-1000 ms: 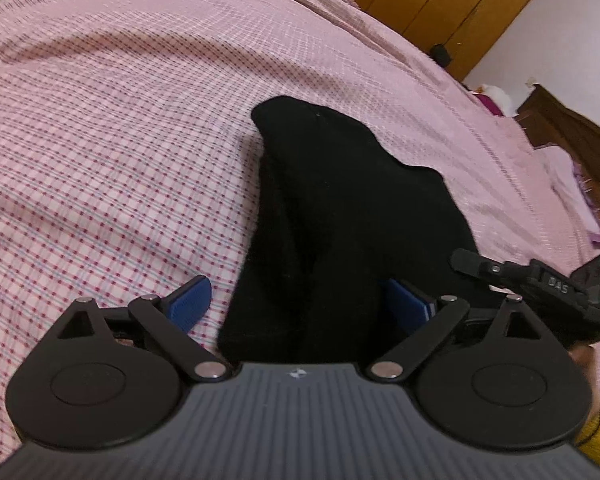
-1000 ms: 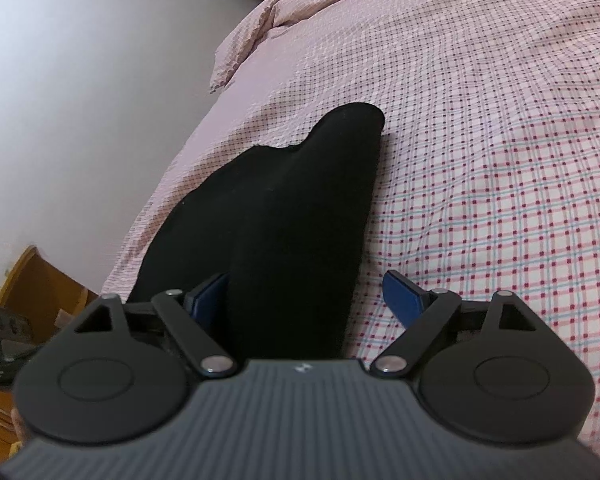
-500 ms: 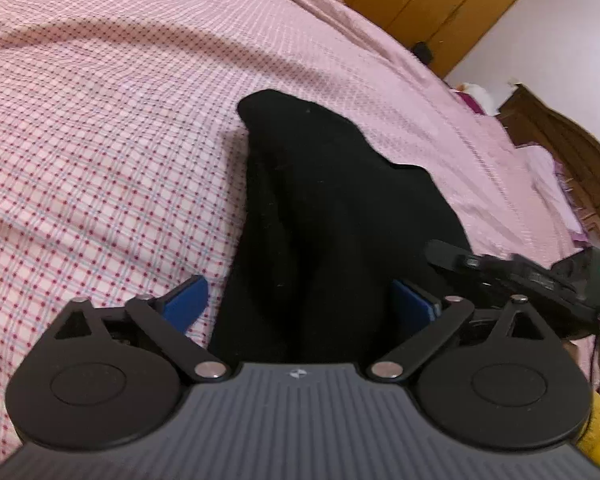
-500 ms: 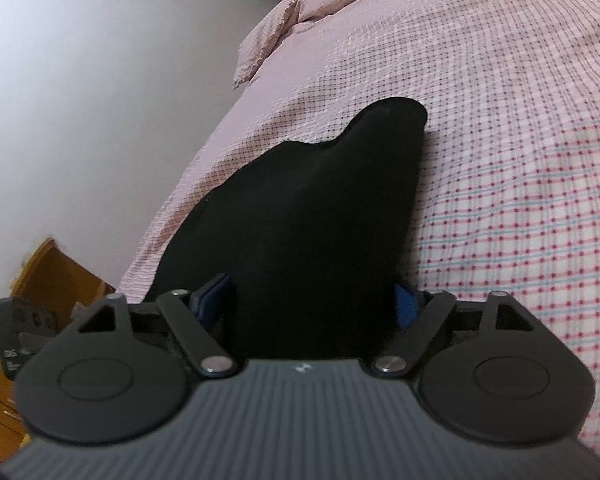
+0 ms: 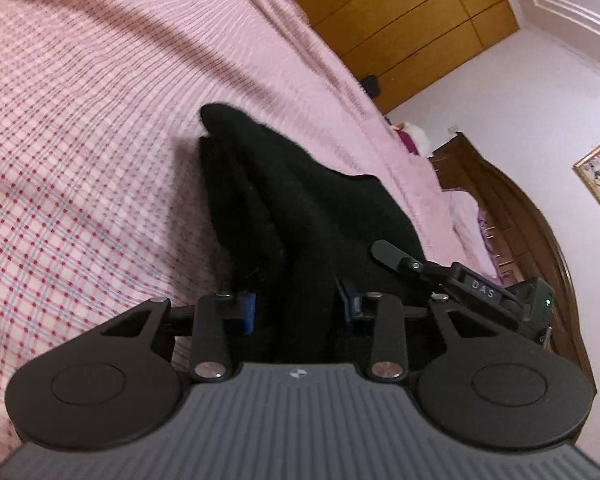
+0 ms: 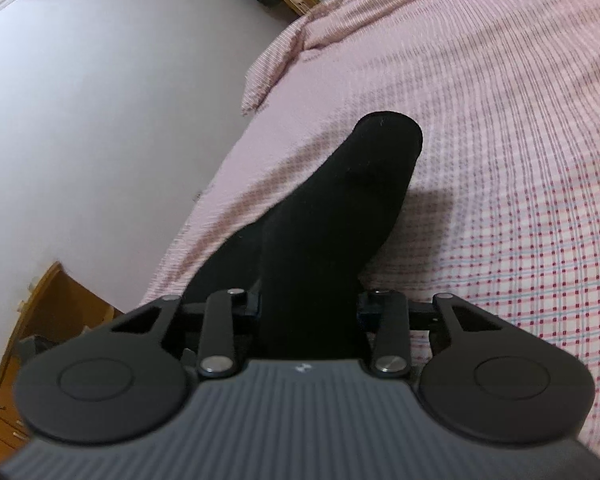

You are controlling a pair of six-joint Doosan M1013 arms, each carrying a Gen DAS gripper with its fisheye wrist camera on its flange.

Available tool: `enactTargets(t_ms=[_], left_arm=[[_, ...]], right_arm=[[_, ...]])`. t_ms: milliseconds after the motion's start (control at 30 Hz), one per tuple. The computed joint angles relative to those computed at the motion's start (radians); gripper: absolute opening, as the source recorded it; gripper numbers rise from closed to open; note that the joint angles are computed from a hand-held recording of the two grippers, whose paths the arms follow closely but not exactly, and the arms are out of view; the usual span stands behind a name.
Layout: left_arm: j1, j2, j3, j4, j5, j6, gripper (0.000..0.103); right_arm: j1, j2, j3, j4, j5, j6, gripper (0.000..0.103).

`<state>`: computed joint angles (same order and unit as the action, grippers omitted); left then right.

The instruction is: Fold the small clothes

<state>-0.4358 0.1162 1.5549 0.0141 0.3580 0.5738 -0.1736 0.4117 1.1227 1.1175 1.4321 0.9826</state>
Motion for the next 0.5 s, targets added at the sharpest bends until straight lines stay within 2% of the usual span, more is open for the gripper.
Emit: enactTargets(t_ms=[200, 400, 500], left_arm=[[-0.056, -0.012, -0.017, 0.067, -0.019, -0.054, 0.040], [-0.110, 0.010, -0.054, 0.046, -0.006, -0.010, 0.040], [-0.142, 0.035, -0.087, 0.052, 0.025, 0.024, 0.040]], right_arm=[[-0.034, -0.036, 0.013, 0.005, 0.022, -0.008, 0.037], [-0.099, -0.081, 0.049, 0.007, 0.018, -0.039, 0.037], [-0.139, -0.105, 0.081, 0.005, -0.006, -0.062, 0.037]])
